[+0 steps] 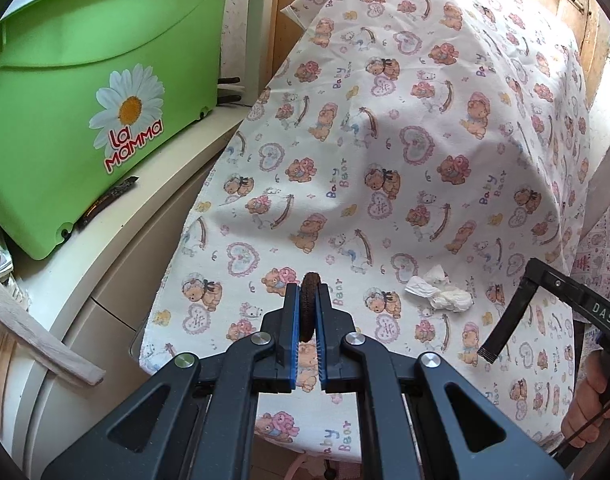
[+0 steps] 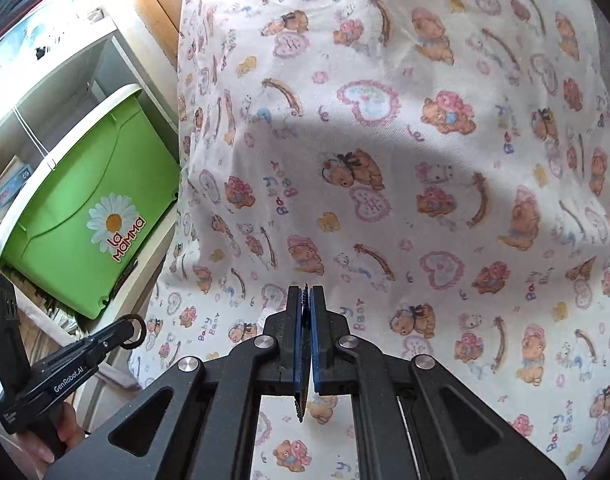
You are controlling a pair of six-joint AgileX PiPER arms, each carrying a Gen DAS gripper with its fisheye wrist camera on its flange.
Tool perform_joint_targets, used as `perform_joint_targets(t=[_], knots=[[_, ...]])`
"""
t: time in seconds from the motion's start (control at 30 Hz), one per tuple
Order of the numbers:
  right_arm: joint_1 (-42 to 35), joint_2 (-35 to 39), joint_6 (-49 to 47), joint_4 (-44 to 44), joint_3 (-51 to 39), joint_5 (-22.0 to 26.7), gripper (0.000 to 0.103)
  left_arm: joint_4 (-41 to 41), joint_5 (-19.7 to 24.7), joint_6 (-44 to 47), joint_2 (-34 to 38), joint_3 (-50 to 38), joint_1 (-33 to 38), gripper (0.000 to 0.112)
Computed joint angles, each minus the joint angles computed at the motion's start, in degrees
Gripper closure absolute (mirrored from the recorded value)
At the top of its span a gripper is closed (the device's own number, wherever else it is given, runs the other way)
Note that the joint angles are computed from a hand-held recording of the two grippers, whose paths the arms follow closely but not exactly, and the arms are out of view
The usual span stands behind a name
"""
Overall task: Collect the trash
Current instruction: 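Carry the black ring and comb down over the pink basket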
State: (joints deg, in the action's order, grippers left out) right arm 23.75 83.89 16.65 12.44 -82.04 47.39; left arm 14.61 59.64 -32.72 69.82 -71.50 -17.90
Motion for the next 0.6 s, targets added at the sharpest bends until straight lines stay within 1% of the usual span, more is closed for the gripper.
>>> perform_joint_targets(t=[0.07, 0.2, 0.33, 0.4, 0.47, 0.53, 0.6], knots=[[0.59, -1.42, 1.01, -1.89, 0.95, 0.14, 0.098, 3.78, 1.18, -3.15, -0.34, 0.55, -1.4, 0.106], [2.05, -4.05, 4.25, -5.37, 2.51, 0.83, 0.098, -1.31, 1.1, -1.31, -3.34, 1.8, 1.74, 0.106], [4.8, -7.28, 6.65, -7.63, 4.29, 1.12, 0.098, 2.41, 3.39, -4.17, -5.72, 2.17, -2.34, 0.106], [7.34, -9.48, 9.0, -10.51, 5.39, 2.13, 0.098, 0.29, 4.24, -2.88, -6.35, 1.64, -2.38, 0.106], [9.66, -11.63, 10.66, -11.68, 6.35, 3.49, 0.098, -0.2, 5.91, -3.49, -6.17, 0.4, -2.93, 0.106], [12.55, -14.1, 12.72, -13.26, 7.86, 4.2, 0.098, 1.09, 7.59, -4.97, -6.99, -0.31, -5.62, 0.106], [17.87, -16.62, 17.86, -19.03, 9.61, 4.65, 0.098, 4.83, 10.1, -7.62, -8.68, -0.31, -11.41, 0.106]])
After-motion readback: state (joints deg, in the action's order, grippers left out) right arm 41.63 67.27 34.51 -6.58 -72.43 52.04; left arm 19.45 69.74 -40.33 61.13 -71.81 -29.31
